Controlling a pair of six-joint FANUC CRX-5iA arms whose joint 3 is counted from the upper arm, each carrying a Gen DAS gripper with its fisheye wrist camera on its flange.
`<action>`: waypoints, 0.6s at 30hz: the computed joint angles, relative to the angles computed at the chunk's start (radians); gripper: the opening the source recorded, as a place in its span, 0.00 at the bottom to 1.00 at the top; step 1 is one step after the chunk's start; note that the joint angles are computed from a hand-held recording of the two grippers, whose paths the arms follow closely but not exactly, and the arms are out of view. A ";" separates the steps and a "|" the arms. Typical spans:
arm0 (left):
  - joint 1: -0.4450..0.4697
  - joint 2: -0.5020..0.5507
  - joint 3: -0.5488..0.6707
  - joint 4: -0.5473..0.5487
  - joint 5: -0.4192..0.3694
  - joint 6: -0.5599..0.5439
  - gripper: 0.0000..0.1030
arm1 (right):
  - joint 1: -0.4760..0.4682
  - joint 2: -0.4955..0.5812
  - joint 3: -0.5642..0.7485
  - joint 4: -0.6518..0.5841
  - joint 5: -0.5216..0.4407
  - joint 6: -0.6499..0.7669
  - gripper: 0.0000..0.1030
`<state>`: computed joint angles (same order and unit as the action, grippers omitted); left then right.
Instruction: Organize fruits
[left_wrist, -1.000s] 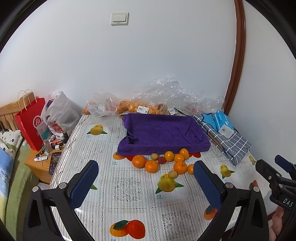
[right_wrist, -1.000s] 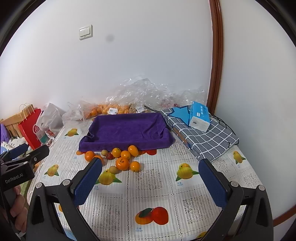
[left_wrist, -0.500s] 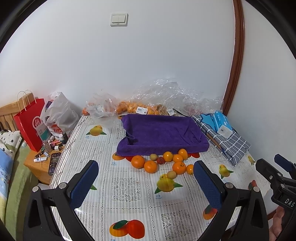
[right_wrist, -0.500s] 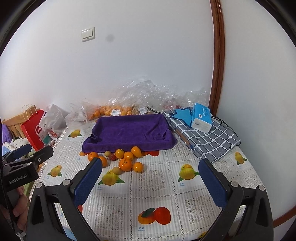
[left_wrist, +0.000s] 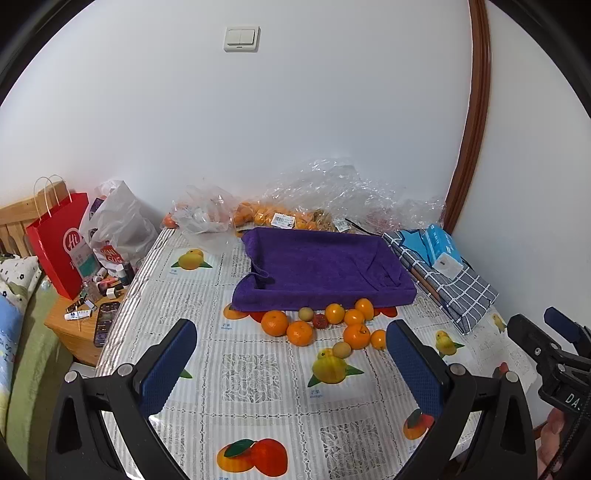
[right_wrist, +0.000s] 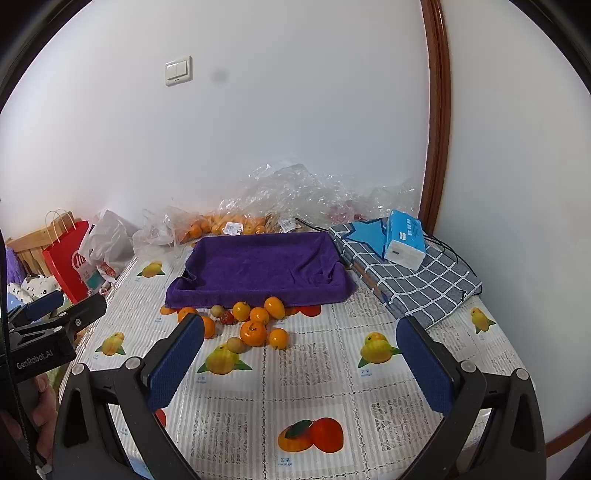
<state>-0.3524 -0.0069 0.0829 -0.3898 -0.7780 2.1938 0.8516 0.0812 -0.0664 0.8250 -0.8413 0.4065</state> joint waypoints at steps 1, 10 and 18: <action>0.000 0.001 0.000 -0.002 0.000 0.001 1.00 | 0.000 0.002 0.002 -0.002 0.001 0.002 0.99; 0.016 0.012 -0.003 0.021 0.024 -0.041 1.00 | -0.008 0.031 0.021 -0.002 0.009 0.001 0.99; 0.021 0.049 0.020 0.007 0.031 -0.052 1.00 | -0.027 0.081 0.044 0.000 0.019 0.033 0.99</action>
<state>-0.3317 0.0419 0.1025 -0.3823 -0.7470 2.1423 0.8242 0.1620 -0.0222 0.8254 -0.8227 0.4392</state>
